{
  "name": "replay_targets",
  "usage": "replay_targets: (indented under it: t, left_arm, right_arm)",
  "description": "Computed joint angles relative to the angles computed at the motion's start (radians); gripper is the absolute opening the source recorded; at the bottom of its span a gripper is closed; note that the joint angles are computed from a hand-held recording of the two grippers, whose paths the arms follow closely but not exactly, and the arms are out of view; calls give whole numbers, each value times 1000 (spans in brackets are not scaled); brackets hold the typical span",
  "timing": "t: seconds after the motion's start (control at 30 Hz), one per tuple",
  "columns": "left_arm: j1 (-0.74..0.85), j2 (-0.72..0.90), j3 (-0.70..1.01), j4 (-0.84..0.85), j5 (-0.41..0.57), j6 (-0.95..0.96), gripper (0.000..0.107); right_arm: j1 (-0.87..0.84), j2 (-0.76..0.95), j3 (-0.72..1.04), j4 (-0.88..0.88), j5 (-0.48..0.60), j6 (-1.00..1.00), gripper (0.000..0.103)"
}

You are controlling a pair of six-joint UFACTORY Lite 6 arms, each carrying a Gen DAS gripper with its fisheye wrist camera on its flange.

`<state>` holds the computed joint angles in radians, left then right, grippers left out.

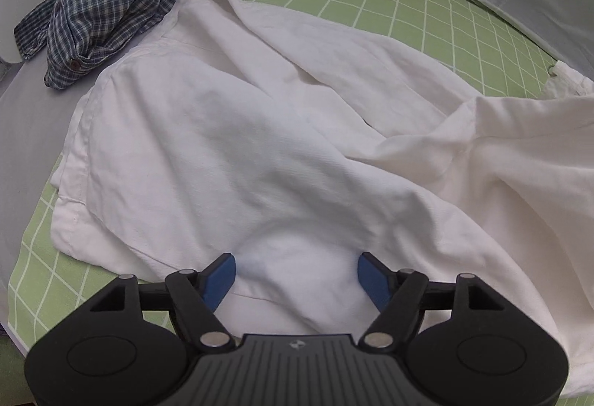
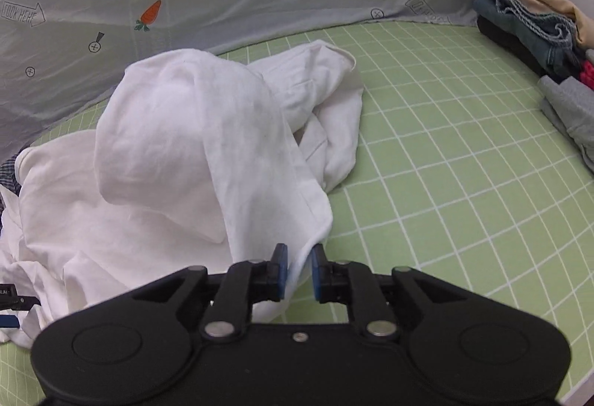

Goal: Fold clothes
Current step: 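Grasp a white shirt sleeve with the right gripper and pull it outward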

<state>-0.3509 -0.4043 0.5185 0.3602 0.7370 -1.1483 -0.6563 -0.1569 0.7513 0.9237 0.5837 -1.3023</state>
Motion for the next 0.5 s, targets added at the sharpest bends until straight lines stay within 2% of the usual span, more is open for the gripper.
replay_targets:
  t: [0.07,0.13,0.17,0.2,0.27,0.37,0.43,0.5]
  left_arm:
    - [16,7,-1,-6,-10,12,76]
    - [26,26,6,-7,-18,17,77]
    - [26,37,10,-4,-20,14,78]
    - [26,48,15,0,-22,11,79]
    - [9,67,24,18,-14,-10,82]
    - [17,70,22,21,-11,11,86]
    - [37,61,15,5,-22,42,87]
    - [55,53,8,-12,-33,70,87]
  right_arm:
    - [45,-11,22,121,-37,-75,40]
    - [76,13,79,229,-33,-145,45]
    - [105,40,113,265,-24,-149,52]
    - [141,64,145,290,-21,-139,65]
    - [225,157,249,292,-28,-90,79]
    - [336,307,405,286,-48,-61,84]
    - [399,426,522,209,-62,-6,90]
    - [448,522,606,81,-75,120,89]
